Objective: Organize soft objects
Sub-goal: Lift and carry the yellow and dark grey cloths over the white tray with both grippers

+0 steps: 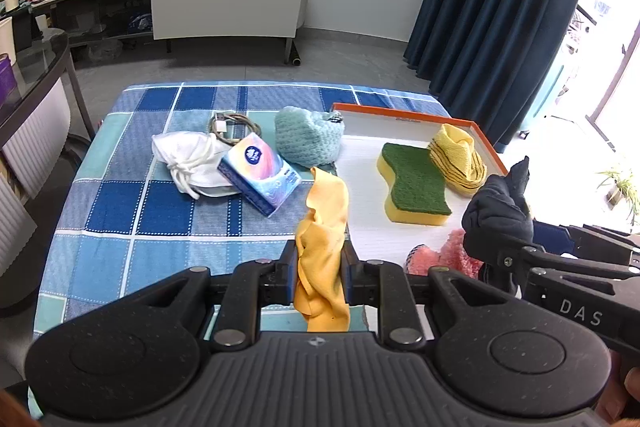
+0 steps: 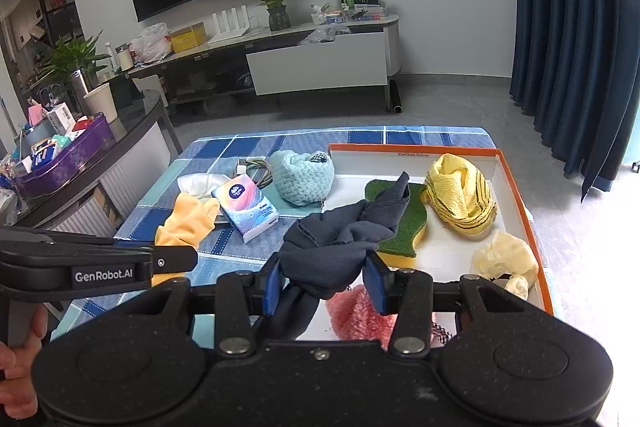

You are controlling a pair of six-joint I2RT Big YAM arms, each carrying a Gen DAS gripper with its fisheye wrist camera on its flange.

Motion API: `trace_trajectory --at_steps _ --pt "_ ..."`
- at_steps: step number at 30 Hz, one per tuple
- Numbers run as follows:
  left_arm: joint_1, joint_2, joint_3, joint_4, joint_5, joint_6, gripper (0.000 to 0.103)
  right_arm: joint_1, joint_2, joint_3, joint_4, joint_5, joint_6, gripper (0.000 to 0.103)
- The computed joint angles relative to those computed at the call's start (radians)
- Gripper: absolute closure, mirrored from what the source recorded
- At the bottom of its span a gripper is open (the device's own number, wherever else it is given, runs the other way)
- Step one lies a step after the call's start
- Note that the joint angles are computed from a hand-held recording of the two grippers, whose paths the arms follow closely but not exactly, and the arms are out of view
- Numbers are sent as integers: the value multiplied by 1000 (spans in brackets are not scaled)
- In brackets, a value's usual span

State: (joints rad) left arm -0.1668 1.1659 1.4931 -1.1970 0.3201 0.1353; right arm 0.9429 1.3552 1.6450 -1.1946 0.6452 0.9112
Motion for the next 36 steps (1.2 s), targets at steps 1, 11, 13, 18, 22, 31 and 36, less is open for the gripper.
trace_trajectory --at_steps 1,11,13,18,22,31,36 --pt "-4 1 2 0 0 -1 81 -1 -2 -1 -1 1 2 51" --pt "-38 11 8 4 -7 -4 81 -11 -16 -13 -10 10 19 51" --pt "-44 14 12 4 -8 -6 80 -12 -19 -15 -14 13 23 51" --pt "-58 22 19 5 -13 -7 80 -16 -28 -23 -18 22 30 51" --pt "-71 28 26 4 -13 -10 80 -21 -35 -25 -23 28 33 51" --pt "-109 42 38 8 -22 -12 80 -35 -56 -39 -33 43 43 51" --pt "-131 51 45 10 -28 -14 80 -45 -65 -49 -37 47 47 51"
